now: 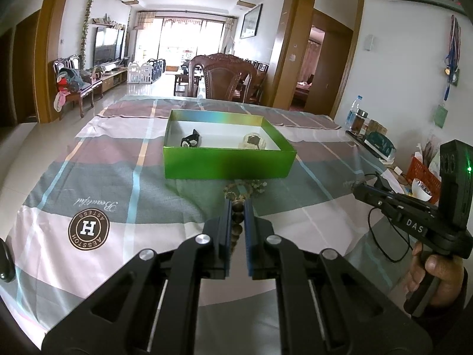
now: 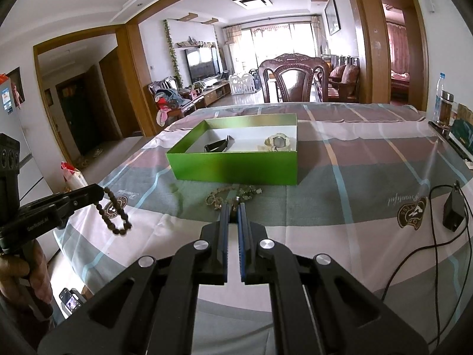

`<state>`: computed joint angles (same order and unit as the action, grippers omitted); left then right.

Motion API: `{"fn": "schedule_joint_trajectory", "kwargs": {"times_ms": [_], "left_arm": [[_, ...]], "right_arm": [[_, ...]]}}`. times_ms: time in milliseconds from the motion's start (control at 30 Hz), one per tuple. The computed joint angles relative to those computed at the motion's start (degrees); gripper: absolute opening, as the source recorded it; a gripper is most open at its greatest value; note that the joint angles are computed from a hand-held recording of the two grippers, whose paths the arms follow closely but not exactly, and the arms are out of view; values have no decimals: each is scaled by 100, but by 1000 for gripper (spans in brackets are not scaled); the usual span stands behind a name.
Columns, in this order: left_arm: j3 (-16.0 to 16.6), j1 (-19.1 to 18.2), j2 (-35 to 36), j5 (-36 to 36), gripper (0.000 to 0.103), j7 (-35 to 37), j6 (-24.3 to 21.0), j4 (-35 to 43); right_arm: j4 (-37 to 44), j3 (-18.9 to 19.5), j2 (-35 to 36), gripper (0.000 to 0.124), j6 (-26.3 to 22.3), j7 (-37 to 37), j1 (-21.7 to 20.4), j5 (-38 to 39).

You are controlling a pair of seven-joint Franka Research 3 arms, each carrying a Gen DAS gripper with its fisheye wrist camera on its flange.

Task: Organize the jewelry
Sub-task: 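Lift the bead bracelet and gold ring up with both tools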

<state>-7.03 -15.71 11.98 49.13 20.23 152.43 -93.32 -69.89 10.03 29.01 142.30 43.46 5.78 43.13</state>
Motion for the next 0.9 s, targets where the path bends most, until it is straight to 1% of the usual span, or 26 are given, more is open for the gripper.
{"fn": "schedule_joint_trajectory", "kwargs": {"times_ms": [467, 733, 900], "left_arm": [[22, 7, 75, -104, 8, 89, -12, 16], [48, 20, 170, -216, 8, 220, 2, 93], [69, 40, 312, -348, 8, 417, 13, 255]], "right_arm": [[67, -8, 81, 6, -43, 94, 13, -81], [345, -19, 294, 6, -164, 237, 47, -239], [683, -10, 518, 6, -280, 371, 65, -373]]}}
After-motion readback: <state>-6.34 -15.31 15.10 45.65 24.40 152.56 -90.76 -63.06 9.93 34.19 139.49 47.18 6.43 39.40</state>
